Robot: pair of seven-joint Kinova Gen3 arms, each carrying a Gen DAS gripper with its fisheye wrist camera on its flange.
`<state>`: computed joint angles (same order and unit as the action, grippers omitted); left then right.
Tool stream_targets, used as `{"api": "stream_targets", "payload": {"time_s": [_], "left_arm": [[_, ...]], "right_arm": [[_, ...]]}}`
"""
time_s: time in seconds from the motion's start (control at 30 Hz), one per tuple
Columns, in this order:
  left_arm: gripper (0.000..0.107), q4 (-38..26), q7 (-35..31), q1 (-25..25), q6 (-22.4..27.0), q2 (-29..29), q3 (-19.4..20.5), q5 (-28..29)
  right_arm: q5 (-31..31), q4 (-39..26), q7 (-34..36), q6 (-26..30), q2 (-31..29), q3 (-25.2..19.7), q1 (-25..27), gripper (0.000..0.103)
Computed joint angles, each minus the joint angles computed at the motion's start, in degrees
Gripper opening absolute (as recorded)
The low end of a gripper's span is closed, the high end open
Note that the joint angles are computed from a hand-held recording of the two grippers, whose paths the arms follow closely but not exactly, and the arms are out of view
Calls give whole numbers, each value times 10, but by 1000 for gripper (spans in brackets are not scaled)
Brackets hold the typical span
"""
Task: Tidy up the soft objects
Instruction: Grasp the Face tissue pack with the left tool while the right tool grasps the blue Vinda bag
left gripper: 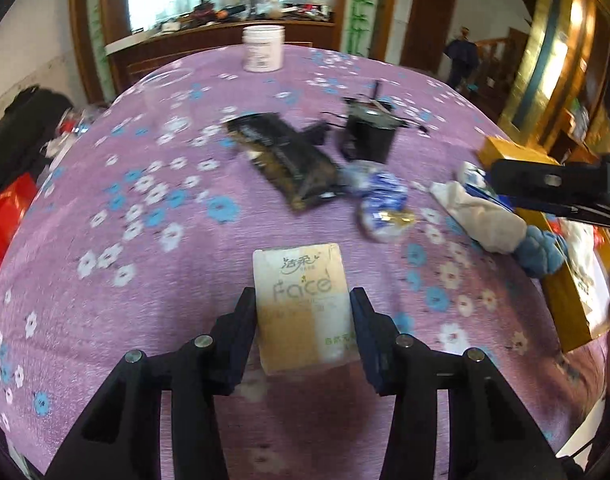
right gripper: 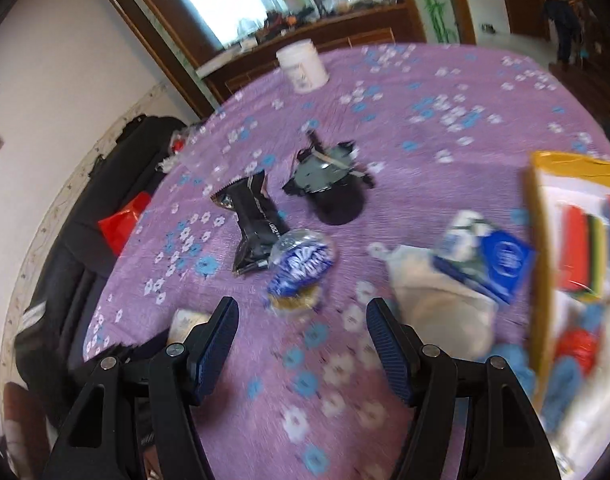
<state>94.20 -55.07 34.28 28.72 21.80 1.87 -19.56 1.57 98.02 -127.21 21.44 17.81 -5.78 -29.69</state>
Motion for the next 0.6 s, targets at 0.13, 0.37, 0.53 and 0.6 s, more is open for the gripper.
{"api": "stream_targets", "payload": {"time_s": [0.13,0.37,0.53,0.6], "left_arm": [[45,22,-6,-16,-19,-12,2,10],[45,35,-23,-30,-31,-17,9,26],[45,36,-22,-24,-36,-20,5,26],[45,35,-19,-19,-38,-20,2,23]], "right_arm": [[4,-86,2,61,68,6,-8,71],[20,-145,0,95,127,22,-26,51],[32,-85,-8,47,84,29,-40,50],[48,-49,-20,21,53,37,-55,50]]}}
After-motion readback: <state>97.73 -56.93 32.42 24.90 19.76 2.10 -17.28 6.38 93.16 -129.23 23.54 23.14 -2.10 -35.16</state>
